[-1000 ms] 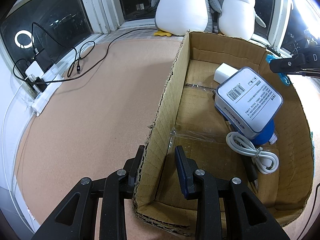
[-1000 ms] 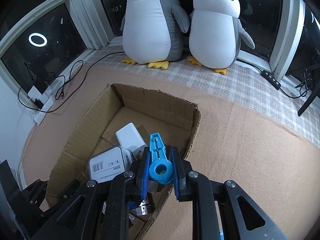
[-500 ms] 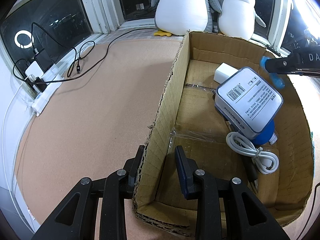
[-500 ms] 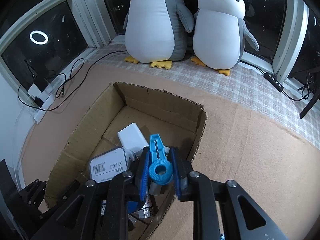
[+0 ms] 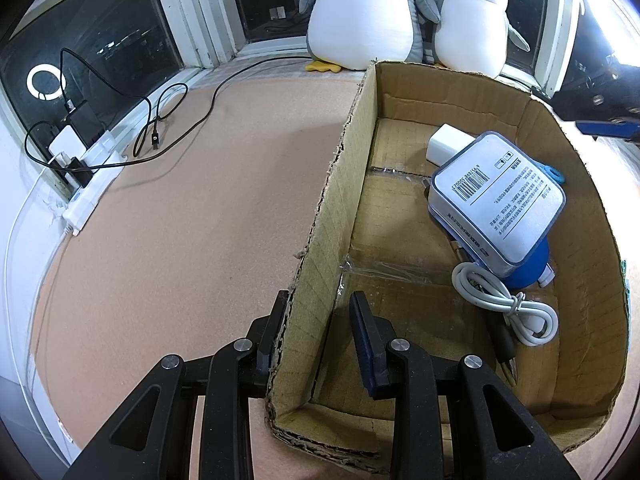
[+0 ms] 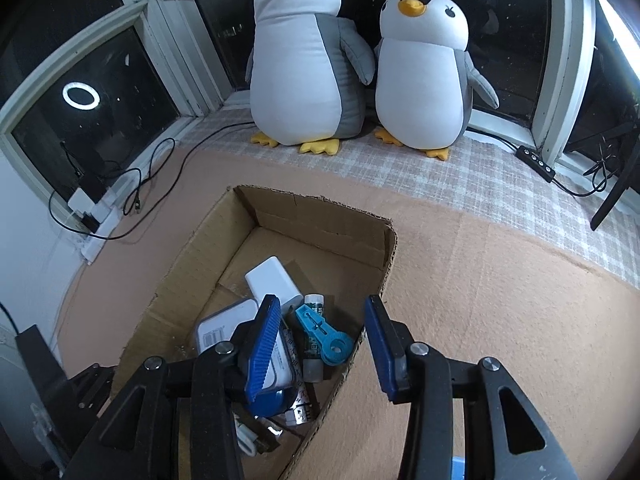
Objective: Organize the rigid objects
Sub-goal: 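Carry the blue clip-shaped tool into the box and open the right gripper, then move the right tool to the small blue clip and grasp it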
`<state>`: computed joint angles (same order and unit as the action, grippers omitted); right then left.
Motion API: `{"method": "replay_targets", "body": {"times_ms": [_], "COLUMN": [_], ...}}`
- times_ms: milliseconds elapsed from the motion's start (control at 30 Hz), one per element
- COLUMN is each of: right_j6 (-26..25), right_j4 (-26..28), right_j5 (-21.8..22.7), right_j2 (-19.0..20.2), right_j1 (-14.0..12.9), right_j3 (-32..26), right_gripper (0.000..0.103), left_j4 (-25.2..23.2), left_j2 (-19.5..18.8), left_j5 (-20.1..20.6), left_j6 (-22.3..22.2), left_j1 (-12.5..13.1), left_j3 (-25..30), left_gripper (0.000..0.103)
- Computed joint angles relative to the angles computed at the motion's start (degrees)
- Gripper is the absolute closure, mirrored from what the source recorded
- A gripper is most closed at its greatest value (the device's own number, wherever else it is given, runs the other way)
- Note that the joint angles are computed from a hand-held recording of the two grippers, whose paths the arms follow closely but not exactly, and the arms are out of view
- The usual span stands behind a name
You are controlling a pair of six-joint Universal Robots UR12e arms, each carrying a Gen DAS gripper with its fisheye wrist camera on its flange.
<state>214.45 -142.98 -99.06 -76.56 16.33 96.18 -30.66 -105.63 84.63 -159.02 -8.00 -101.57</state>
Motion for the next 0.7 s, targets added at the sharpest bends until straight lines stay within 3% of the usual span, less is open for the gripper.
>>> {"method": "replay_targets", "body": {"times_ms": [367, 700], "right_j6": [-0.9, 6.0], "right_j4": [-0.1, 3.2], "right_j5": [0.6, 0.4], "right_j2": [-5.3, -11.7], "right_j1": [0.8, -0.4], "right_j3": [4.4, 11.3], "right_gripper": [0.063, 0.063], "left_j4": [0.0, 0.1], "left_j2": [0.0, -0.1], "left_j5": [0.1, 0.2], "left_j6": [0.0, 0.1], "left_j1": [0.0, -0.1], "left_j3": [0.0, 0.1], "left_gripper": [0.071, 0.071]}}
